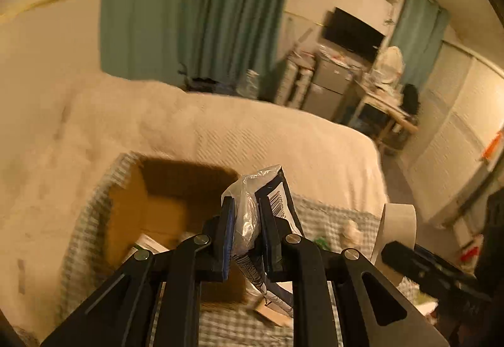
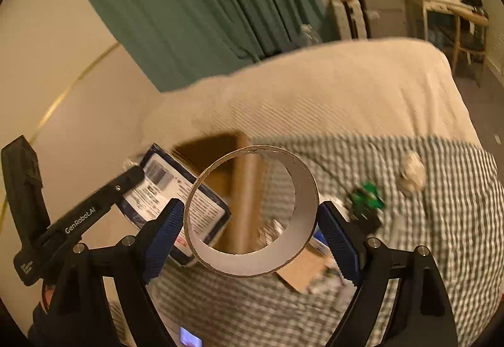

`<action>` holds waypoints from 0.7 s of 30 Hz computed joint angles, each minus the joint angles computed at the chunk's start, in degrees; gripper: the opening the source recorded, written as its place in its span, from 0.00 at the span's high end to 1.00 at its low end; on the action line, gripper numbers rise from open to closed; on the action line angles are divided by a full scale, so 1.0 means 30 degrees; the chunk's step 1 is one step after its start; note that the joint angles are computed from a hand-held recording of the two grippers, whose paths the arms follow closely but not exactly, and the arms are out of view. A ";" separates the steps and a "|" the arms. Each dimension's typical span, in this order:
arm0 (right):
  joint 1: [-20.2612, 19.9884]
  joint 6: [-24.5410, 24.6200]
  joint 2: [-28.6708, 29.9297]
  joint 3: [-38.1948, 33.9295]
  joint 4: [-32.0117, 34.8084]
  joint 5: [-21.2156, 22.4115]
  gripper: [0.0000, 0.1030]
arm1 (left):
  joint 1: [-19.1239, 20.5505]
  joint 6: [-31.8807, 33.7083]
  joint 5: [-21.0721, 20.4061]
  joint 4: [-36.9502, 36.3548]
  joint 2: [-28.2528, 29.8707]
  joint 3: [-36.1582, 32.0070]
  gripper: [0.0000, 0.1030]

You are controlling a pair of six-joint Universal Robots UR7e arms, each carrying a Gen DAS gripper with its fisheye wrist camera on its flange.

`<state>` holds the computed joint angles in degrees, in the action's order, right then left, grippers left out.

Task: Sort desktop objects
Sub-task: 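Carry the packet in the left tool while the right tool carries the tape roll into the box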

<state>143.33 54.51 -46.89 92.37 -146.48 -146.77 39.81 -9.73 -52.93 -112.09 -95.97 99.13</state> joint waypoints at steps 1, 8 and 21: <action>0.0037 -0.0790 0.0676 -0.0831 -0.0737 -0.0073 0.16 | 0.0034 0.0207 0.0552 0.0032 0.0224 -0.0297 0.85; -0.0756 -0.3451 0.4112 -0.4170 -0.3676 0.1216 0.16 | 0.2979 -0.0051 0.1030 -0.2781 0.0212 0.0728 0.85; -0.3377 -0.4041 0.5897 -0.4494 -0.3710 0.4186 0.15 | 0.6729 0.3203 0.1934 -0.4550 0.1848 0.0761 0.81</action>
<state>133.20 42.39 -29.20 78.89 -157.61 -134.21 60.00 -0.12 -47.13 -125.74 -90.43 101.41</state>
